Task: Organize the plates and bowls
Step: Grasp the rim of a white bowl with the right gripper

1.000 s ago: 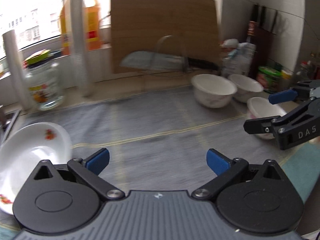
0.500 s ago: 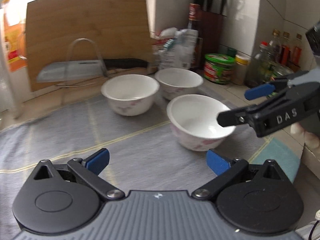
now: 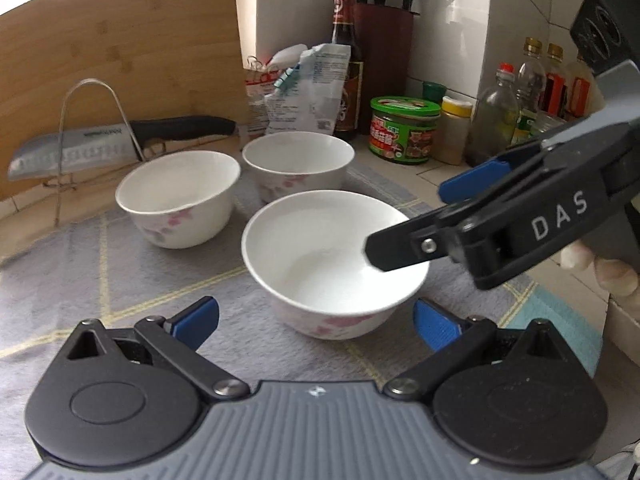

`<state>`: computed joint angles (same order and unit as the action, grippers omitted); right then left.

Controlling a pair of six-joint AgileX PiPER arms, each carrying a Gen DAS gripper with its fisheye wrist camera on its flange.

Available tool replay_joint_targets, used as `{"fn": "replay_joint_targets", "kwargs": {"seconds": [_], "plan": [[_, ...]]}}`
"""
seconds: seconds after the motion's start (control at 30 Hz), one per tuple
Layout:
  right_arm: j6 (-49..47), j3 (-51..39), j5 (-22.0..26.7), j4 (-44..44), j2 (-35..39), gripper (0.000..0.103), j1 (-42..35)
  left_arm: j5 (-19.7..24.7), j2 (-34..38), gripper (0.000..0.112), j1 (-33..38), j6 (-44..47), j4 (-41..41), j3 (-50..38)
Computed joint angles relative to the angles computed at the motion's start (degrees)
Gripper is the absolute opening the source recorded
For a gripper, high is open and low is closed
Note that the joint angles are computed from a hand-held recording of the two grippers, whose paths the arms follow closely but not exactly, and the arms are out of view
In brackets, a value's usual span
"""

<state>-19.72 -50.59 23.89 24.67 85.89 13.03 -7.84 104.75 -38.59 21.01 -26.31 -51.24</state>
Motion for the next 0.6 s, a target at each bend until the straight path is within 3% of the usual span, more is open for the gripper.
{"fn": "replay_joint_targets", "kwargs": {"seconds": [0.1, 0.4, 0.6], "plan": [[-5.63, -1.11, 1.36, 4.5, 1.6, 0.103, -0.99, -0.33, 1.24, 0.102, -0.07, -5.05, 4.18, -0.84], [-20.59, -5.54, 7.97, 19.0, 7.54, 0.103, -4.81, -3.2, 2.36, 0.102, -1.28, 1.8, -2.79, -1.11], [-25.29, -10.03, 12.73, 23.11, 11.79, 0.1, -6.47, -3.89, 2.11, 0.101, -1.4, -0.93, -0.22, -0.71]]}}
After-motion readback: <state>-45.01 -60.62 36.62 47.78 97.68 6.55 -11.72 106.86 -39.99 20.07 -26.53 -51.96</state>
